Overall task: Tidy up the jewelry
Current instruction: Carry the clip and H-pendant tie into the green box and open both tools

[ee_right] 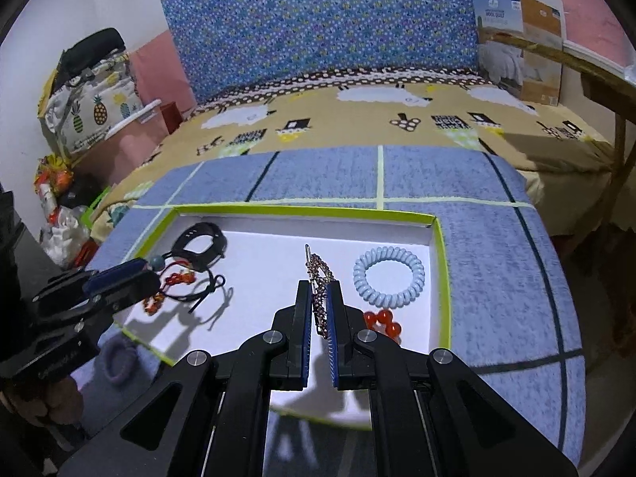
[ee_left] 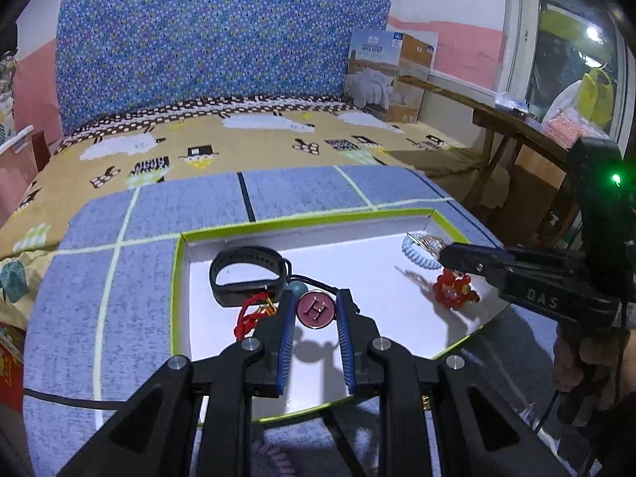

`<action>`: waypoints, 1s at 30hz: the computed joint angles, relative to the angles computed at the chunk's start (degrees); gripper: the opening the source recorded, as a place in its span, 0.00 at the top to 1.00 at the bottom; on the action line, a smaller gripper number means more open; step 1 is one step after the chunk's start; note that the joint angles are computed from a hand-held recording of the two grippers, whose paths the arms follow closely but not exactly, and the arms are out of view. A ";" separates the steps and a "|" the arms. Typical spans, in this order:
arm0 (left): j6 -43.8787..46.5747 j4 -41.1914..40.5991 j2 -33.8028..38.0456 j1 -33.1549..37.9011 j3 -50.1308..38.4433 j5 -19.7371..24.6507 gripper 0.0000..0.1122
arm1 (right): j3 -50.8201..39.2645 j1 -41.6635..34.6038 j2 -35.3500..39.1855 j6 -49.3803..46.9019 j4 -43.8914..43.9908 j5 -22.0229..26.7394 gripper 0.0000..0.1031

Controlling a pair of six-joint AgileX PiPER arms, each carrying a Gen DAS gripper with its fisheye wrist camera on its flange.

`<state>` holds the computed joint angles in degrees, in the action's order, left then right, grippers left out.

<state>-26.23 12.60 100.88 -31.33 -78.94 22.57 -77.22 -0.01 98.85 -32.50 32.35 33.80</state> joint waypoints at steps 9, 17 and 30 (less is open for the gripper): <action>4.09 -4.47 2.45 0.74 -0.86 1.50 0.81 | -6.43 1.35 6.52 5.87 -6.41 1.99 0.93; 6.77 -7.28 2.77 1.22 -0.91 2.04 0.80 | -9.60 1.75 8.72 7.47 -8.19 3.85 0.92; 3.51 -3.16 0.31 -0.19 0.86 2.18 0.79 | -5.06 1.62 3.79 2.81 -5.08 2.86 0.77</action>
